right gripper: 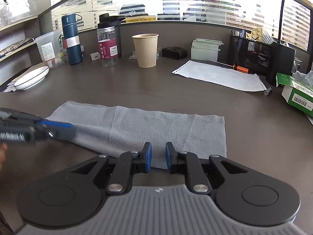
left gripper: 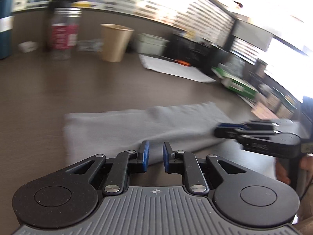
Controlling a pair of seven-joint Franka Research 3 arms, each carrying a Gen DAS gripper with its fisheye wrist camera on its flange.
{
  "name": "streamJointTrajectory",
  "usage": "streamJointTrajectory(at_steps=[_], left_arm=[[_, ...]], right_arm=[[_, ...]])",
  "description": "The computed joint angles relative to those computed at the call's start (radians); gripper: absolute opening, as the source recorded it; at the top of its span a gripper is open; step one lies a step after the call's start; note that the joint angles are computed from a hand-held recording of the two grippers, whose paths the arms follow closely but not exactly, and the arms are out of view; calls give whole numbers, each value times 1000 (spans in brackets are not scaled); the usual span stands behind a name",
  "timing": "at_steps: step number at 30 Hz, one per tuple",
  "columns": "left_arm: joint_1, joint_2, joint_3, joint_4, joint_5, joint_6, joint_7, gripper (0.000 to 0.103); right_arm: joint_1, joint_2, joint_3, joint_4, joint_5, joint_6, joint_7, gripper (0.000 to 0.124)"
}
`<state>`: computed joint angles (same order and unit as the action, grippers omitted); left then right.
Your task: Fold towel
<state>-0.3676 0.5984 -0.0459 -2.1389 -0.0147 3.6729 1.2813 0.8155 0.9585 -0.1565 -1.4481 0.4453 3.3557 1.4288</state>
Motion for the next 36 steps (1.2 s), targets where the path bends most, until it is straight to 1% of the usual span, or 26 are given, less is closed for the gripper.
streamJointTrajectory(at_steps=[2,5,6,9,10,11,13,14,15,17,18,19,20,21,22,23,24,25,26,29,30,31,33,34,35,36], left_arm=[[-38,-22,42,-27,-70,0,21,22],[-91,-49,88,-52,-169,-4,70,23],[-89,-54,83,-57,-173,8,78,24],[-33,-58,29,-54,-94,50,83,28],[-24,-51,18,-41,-77,53,88,28],[-14,-36,5,-11,-47,46,94,28],[-10,-9,-1,34,-32,20,99,28],[4,17,-10,75,-12,-3,91,28],[-6,30,0,102,-21,-38,90,28],[-43,47,38,132,-53,-80,94,28],[-62,63,63,153,-75,-95,94,25],[-54,68,62,157,-72,-89,81,25],[-76,70,92,160,-81,-92,60,25],[-133,74,146,166,-160,-98,92,25],[-189,82,201,170,-220,-103,111,25],[-220,91,237,176,-262,-103,118,23],[-231,98,249,183,-307,-102,140,22],[-207,95,234,179,-281,-96,119,22],[-199,93,233,175,-275,-92,102,22],[-286,91,303,163,-395,-91,166,23],[-276,82,287,151,-388,-72,163,23],[-248,70,253,138,-377,-48,170,23],[-122,39,122,102,-220,20,123,27],[-59,37,62,102,-128,32,100,27],[-23,39,24,111,-64,25,89,27],[-21,42,18,119,-44,11,94,27]], right_arm=[[-12,-2,15,0,-3,3,-1,19],[6,-2,-7,-1,7,-4,2,19],[10,-2,-13,-1,8,-7,4,19],[31,0,-40,3,15,-22,17,19],[36,1,-47,5,15,-25,24,19],[43,2,-55,8,16,-27,32,19],[44,7,-58,18,8,-28,40,19],[48,11,-64,25,5,-30,44,19],[58,17,-77,35,3,-35,48,19],[65,29,-90,55,-8,-48,55,19],[66,36,-97,68,-14,-63,61,19],[67,42,-104,81,-23,-78,69,19],[68,50,-112,94,-34,-96,81,19],[67,56,-117,104,-45,-112,95,19],[57,55,-106,102,-61,-105,100,20],[48,54,-96,100,-75,-98,105,20],[44,52,-90,95,-85,-92,109,20],[39,50,-84,91,-93,-86,111,20],[35,48,-78,87,-99,-80,111,20],[31,45,-72,81,-104,-73,111,20],[30,44,-70,80,-104,-73,111,20],[29,44,-69,80,-105,-73,111,20],[31,45,-71,81,-106,-72,112,20],[30,45,-71,81,-105,-73,113,20],[31,45,-71,83,-105,-75,114,20],[33,45,-75,85,-104,-81,117,20]])
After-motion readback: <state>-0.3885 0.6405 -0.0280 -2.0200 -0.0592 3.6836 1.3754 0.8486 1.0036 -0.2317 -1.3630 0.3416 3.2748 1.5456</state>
